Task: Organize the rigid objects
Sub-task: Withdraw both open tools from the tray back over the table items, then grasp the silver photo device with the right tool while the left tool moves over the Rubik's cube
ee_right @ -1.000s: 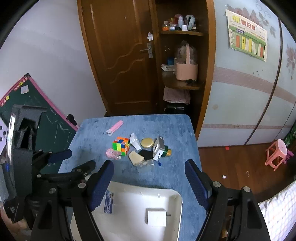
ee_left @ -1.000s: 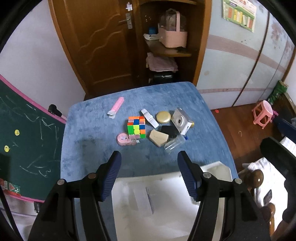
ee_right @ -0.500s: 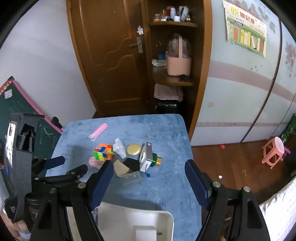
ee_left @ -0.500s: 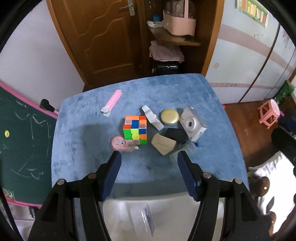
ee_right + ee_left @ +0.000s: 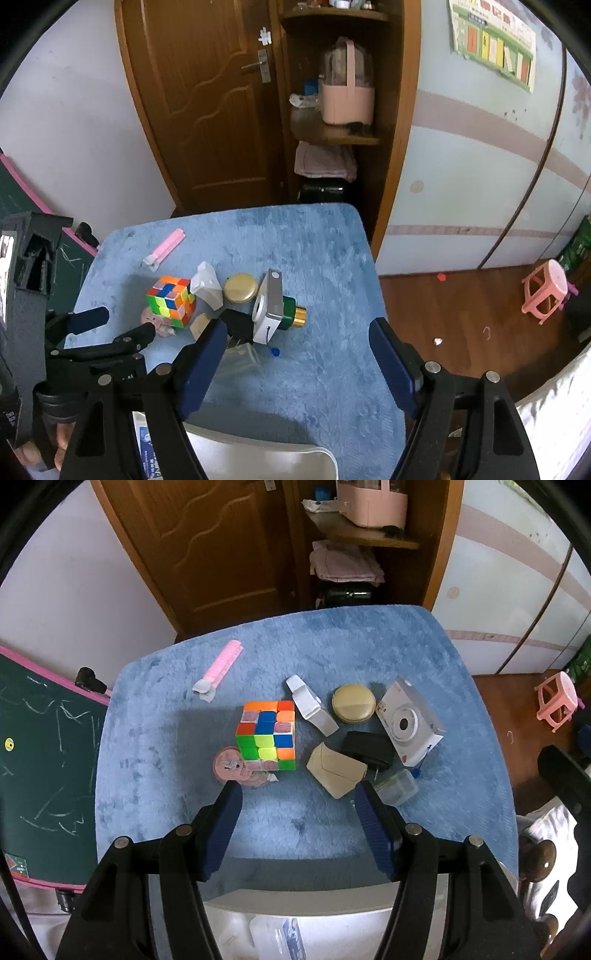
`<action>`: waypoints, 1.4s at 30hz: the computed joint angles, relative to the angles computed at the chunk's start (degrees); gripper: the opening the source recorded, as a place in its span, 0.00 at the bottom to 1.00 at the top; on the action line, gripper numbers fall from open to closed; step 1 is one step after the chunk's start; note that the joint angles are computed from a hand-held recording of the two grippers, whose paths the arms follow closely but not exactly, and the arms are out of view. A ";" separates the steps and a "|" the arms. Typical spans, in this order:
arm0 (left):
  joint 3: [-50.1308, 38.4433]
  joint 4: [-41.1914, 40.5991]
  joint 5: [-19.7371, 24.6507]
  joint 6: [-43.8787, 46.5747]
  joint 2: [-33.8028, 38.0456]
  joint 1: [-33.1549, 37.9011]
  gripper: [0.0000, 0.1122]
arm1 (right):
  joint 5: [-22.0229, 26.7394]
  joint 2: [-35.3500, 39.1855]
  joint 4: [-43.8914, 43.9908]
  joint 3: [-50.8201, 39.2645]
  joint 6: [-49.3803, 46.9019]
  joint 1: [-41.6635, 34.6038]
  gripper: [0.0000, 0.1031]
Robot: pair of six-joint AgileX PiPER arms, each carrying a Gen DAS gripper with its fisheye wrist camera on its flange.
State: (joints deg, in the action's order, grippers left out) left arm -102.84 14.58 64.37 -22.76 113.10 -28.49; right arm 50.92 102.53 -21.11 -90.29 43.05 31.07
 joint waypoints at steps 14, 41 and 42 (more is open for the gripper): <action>-3.43 2.46 0.17 0.68 4.67 -0.40 0.60 | -1.47 5.37 1.27 -1.16 -2.61 -1.75 0.77; -10.24 -5.00 -0.59 9.10 10.14 4.94 0.60 | 5.12 15.79 3.99 -14.45 -4.16 -1.35 0.77; -10.55 -5.10 -0.39 9.46 10.30 5.06 0.60 | 5.35 15.95 3.96 -14.71 -3.96 -1.30 0.77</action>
